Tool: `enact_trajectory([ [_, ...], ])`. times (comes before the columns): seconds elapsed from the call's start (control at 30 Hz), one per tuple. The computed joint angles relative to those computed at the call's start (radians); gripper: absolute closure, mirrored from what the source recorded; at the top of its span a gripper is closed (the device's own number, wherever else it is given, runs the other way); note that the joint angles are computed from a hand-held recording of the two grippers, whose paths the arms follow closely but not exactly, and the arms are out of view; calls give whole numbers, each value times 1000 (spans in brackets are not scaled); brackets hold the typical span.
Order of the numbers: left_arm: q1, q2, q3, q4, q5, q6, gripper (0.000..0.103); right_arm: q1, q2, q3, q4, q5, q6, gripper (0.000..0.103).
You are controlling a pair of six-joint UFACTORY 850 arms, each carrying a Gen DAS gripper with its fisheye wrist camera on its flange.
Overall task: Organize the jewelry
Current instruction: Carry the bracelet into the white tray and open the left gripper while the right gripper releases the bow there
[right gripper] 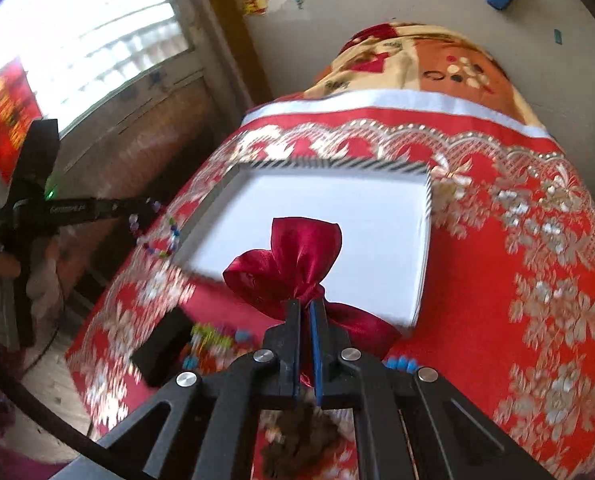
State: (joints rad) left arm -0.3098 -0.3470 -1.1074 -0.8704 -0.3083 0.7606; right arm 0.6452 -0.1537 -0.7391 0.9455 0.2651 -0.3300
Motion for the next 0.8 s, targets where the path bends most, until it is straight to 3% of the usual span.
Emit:
enact_trajectory([
  [0.13, -8, -85, -103, 91, 5, -111, 95, -56, -69, -91, 169, -23, -173, 99],
  [0.5, -32, -342, -399, 551, -31, -594, 95, -204, -307, -363, 866, -82, -881, 99],
  [0.7, -48, -432, -496, 653, -66, -690, 95, -250, -415, -458, 1077, -69, -1080, 99],
  [0.8, -51, -452, -513, 634, -67, -680, 94, -270, -454, -487, 1155, -86, -1141, 99],
])
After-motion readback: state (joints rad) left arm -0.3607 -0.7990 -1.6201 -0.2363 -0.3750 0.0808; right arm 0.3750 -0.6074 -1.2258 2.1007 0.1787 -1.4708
